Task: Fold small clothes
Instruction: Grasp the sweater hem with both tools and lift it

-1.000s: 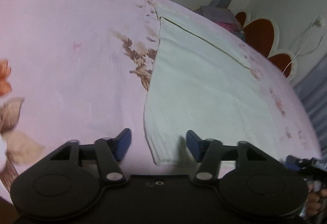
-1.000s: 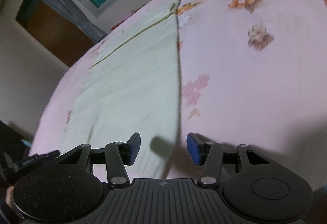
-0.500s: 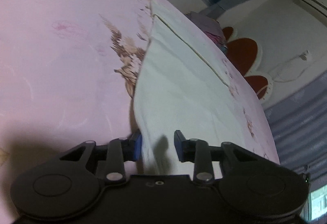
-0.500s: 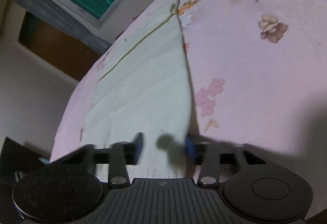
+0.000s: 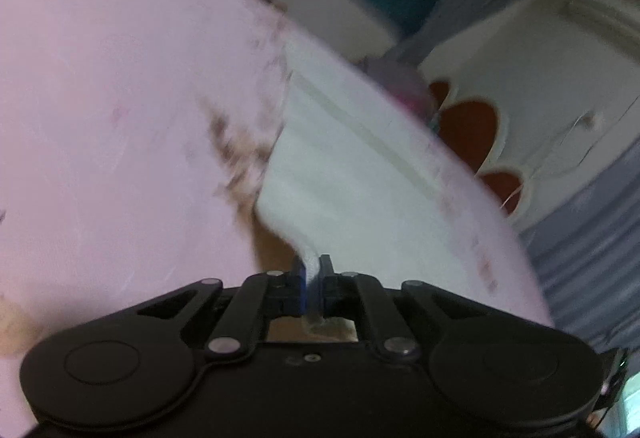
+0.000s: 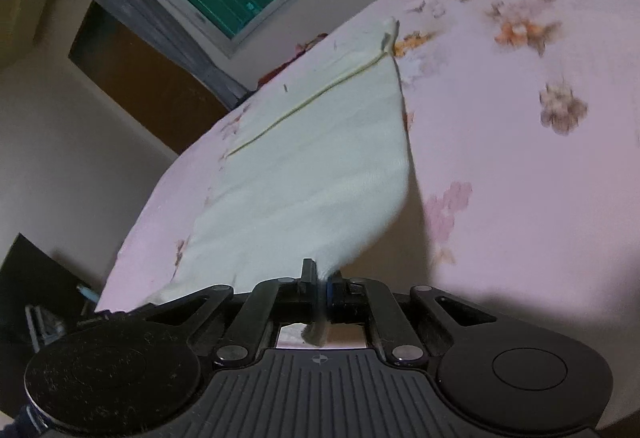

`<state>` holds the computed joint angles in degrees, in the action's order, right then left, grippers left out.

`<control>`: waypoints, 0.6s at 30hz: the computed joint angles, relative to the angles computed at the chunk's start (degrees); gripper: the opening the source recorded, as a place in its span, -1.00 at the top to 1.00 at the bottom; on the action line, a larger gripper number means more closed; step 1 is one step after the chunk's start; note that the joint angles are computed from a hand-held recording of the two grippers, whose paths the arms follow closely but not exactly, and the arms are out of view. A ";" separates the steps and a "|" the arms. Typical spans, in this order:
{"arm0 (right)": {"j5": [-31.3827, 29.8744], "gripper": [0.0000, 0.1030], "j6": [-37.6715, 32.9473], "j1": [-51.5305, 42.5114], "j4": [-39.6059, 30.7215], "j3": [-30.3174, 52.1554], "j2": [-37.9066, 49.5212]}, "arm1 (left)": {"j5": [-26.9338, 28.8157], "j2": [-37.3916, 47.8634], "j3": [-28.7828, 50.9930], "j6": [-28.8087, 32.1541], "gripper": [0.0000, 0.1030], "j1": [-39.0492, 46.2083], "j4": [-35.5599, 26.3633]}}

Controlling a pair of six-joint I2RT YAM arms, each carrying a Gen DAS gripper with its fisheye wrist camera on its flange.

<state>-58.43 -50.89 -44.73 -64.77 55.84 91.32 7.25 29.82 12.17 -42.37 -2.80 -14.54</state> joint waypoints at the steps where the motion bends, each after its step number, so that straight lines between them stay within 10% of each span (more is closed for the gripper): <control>1: -1.17 0.93 -1.04 -0.26 -1.59 1.21 -0.09 | -0.15 0.55 0.94 -0.09 0.91 0.30 1.24; 12: -1.08 0.93 46.63 18.05 36.36 13.49 -0.43 | 9.86 40.29 23.26 6.59 0.91 11.49 27.35; 18: 7.90 0.93 59.84 27.83 45.73 32.26 15.24 | 13.02 64.10 44.93 9.55 0.91 14.58 28.41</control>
<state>-50.53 8.94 -16.90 -19.04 88.09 106.56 20.27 93.92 57.10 -32.82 11.78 13.87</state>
